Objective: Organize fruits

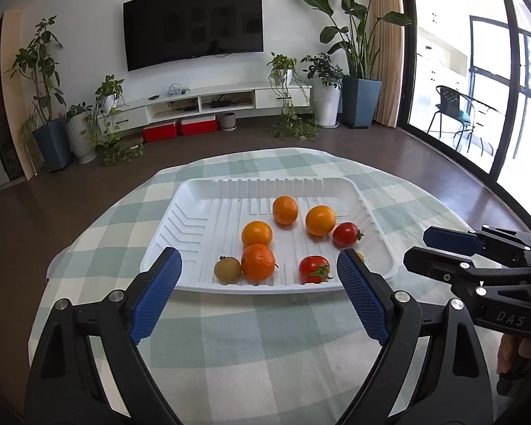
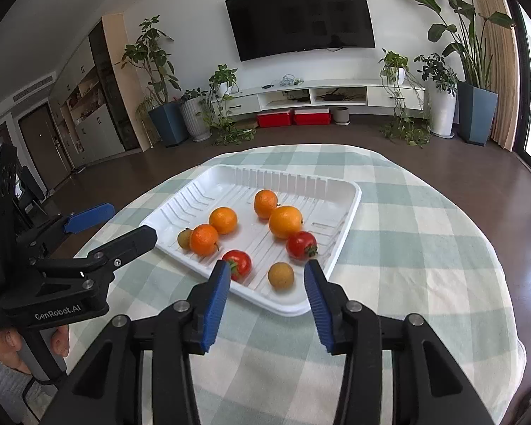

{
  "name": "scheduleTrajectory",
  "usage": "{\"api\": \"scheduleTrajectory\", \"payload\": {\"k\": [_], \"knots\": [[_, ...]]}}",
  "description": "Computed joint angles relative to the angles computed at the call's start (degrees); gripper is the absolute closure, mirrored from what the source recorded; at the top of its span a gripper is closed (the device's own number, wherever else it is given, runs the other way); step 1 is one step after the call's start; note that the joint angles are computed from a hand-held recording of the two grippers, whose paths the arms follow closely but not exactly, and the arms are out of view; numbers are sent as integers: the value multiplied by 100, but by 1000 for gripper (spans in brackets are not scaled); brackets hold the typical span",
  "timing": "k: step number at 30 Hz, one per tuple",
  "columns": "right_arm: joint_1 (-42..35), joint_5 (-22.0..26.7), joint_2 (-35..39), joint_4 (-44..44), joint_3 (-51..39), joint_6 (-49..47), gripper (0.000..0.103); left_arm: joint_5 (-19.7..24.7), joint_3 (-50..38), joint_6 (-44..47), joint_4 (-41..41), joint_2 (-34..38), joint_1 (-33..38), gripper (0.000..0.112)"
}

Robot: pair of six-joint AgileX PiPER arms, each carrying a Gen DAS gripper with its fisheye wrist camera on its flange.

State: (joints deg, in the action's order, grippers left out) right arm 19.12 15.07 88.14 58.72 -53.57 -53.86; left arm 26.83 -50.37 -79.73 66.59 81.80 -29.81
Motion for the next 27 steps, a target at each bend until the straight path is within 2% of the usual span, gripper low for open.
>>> {"api": "scheduleTrajectory", "payload": {"k": [6, 13, 22, 27], "knots": [[235, -409, -647, 567, 886, -445, 53, 520, 335, -414, 18, -595, -775, 16], [328, -460, -986, 1269, 1379, -1022, 53, 1442, 633, -1025, 75, -975, -1815, 13], [549, -609, -1285, 1803, 1812, -1521, 52, 2111, 765, -1370, -57, -986, -2622, 13], [597, -671, -1384, 2132, 1946, -1804, 48, 2247, 717, -1403, -42, -868, -2807, 12]]}}
